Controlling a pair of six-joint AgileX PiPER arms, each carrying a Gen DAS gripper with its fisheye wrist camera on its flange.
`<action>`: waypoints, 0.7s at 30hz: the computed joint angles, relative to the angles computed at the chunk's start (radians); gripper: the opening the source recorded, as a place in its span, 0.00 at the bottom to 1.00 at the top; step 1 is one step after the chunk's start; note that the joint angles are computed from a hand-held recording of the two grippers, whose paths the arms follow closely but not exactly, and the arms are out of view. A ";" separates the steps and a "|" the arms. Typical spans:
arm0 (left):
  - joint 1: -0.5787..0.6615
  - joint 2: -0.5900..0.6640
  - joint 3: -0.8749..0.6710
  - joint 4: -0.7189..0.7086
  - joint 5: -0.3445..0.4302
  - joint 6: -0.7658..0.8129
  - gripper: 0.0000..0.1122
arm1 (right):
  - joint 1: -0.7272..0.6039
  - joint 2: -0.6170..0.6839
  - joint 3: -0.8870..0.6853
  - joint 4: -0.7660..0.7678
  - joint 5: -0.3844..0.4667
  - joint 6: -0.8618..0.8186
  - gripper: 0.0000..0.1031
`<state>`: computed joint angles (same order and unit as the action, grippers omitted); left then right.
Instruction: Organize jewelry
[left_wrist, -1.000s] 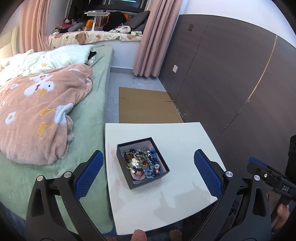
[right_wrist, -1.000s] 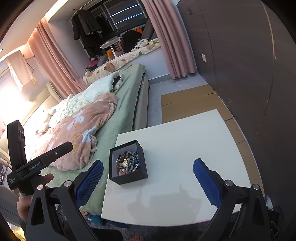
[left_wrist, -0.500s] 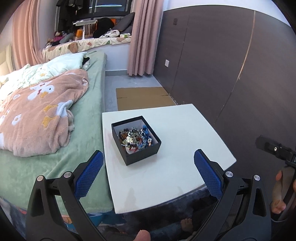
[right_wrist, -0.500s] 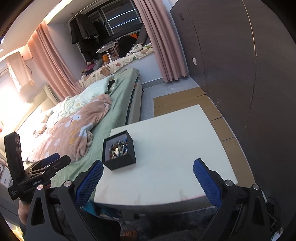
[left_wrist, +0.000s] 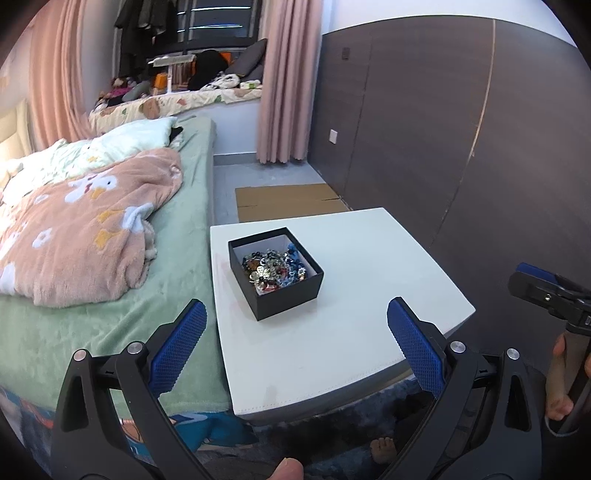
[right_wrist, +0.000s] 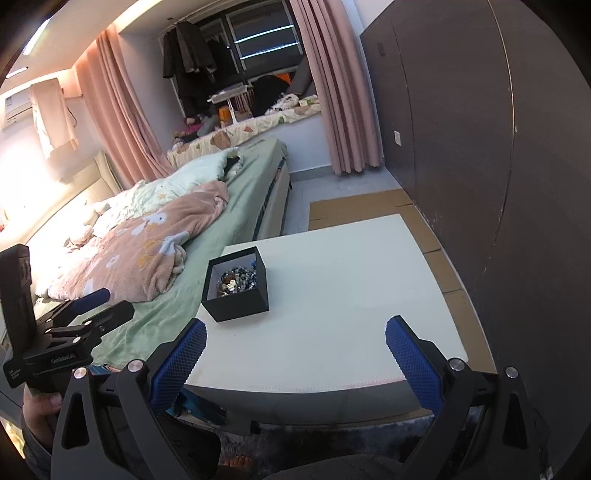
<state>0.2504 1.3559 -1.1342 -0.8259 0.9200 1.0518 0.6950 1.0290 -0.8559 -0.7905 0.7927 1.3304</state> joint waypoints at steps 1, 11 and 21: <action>0.009 -0.003 0.004 -0.016 0.006 0.013 0.87 | 0.004 -0.011 0.010 -0.011 -0.002 0.016 0.92; 0.083 -0.022 0.028 -0.098 0.053 0.078 0.87 | 0.061 -0.040 0.036 -0.082 0.051 0.123 0.92; 0.084 -0.025 0.030 -0.109 0.051 0.083 0.87 | 0.065 -0.043 0.036 -0.073 0.055 0.103 0.92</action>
